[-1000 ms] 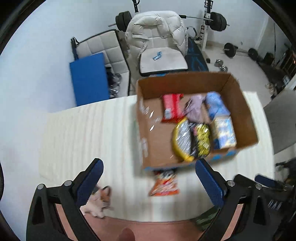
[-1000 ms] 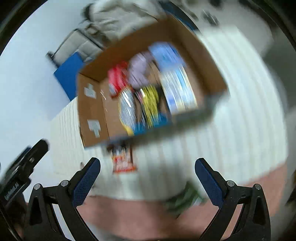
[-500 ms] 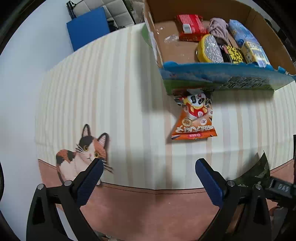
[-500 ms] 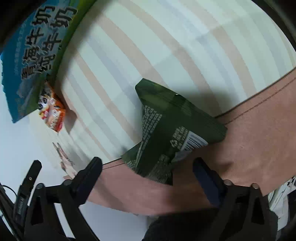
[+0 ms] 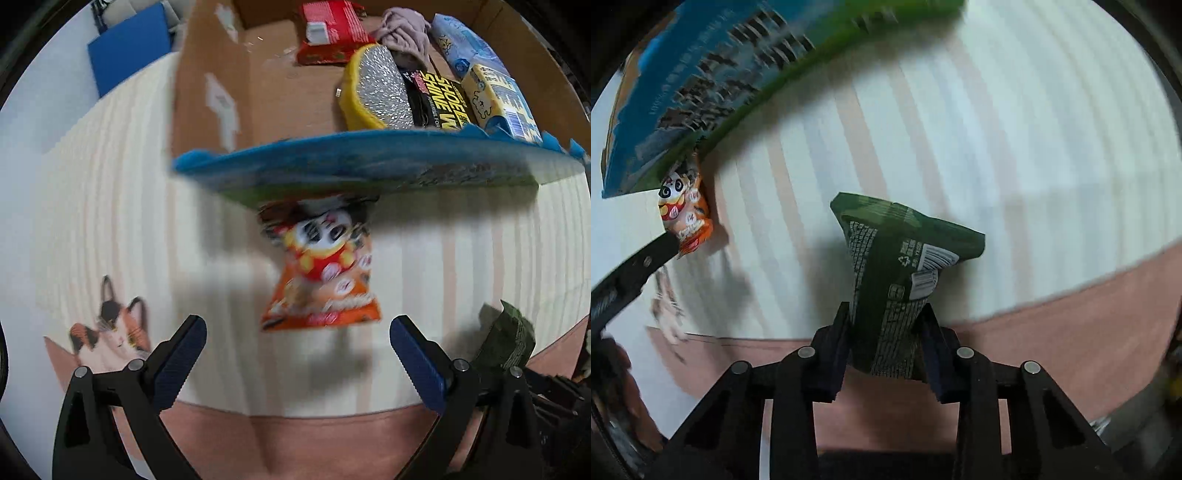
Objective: Organize soft objects
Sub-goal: 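Grasp the orange panda snack bag with the left tool while the right tool grasps the green pouch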
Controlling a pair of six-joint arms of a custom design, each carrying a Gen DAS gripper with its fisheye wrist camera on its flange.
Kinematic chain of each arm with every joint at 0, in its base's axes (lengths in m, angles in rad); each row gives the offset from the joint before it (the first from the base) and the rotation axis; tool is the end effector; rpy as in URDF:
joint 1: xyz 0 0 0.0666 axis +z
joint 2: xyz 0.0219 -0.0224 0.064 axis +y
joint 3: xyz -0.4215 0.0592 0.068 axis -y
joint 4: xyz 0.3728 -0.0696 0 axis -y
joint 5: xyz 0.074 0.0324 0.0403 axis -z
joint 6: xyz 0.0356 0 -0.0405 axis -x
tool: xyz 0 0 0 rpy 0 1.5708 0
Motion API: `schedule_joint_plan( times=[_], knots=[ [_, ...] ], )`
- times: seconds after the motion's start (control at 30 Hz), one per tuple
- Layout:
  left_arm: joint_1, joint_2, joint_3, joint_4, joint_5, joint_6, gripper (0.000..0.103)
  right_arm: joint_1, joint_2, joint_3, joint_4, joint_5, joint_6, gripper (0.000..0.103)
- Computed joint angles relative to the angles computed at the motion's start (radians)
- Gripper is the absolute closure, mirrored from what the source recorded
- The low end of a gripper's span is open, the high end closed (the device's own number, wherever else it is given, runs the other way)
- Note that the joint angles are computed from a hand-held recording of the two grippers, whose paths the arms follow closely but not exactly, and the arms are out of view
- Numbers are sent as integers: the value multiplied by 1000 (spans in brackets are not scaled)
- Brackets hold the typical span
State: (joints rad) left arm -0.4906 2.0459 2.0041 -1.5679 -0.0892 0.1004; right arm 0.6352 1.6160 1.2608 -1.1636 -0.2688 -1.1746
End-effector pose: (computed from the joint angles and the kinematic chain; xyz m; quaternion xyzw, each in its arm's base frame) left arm 0.5686 -0.3006 0.3494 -0.1945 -0.9797 -0.0483 0.0056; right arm 0.3680 0.2825 0.3108 -0.2606 -0.9558 -0.1030 0.0894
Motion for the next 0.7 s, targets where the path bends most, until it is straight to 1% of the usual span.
schedule_joint_plan(
  times=[0.1, 0.13, 0.23, 0.27, 0.3, 0.33, 0.37, 0.4, 0.47, 0.53, 0.63, 0.7],
  knots=[
    [-3, 62, 63, -38, 34, 15, 1, -25, 59, 86, -104, 64, 131, 66],
    [-4, 82, 81, -52, 43, 19, 1, -27, 71, 97, -122, 71, 160, 66],
    [-6, 129, 120, -81, 75, 30, 1, -33, 91, 118, -137, 79, 186, 63],
    [-6, 135, 122, -77, 87, 34, 1, -33, 98, 124, -145, 73, 194, 58],
    [-6, 139, 120, -74, 102, 39, 4, -40, 96, 118, -142, 70, 200, 47],
    [-5, 137, 112, -63, 112, 45, 16, -50, 85, 105, -132, 64, 208, 42],
    [-5, 131, 102, -53, 115, 49, 24, -49, 79, 98, -119, 57, 202, 39],
    [-6, 126, 92, -49, 116, 50, 41, -45, 74, 90, -109, 53, 191, 39],
    [-6, 106, 61, -42, 130, 55, 49, -39, 67, 77, -95, 41, 183, 39],
    [-9, 74, 14, -24, 122, 67, 51, -54, 44, 41, -70, 24, 181, 39],
    [-16, 4, -94, 1, 148, 94, 51, -52, 42, 19, -42, 6, 153, 40],
    [-20, -40, -165, 16, 167, 109, 51, -52, 52, 16, -43, -1, 168, 56]
  ],
)
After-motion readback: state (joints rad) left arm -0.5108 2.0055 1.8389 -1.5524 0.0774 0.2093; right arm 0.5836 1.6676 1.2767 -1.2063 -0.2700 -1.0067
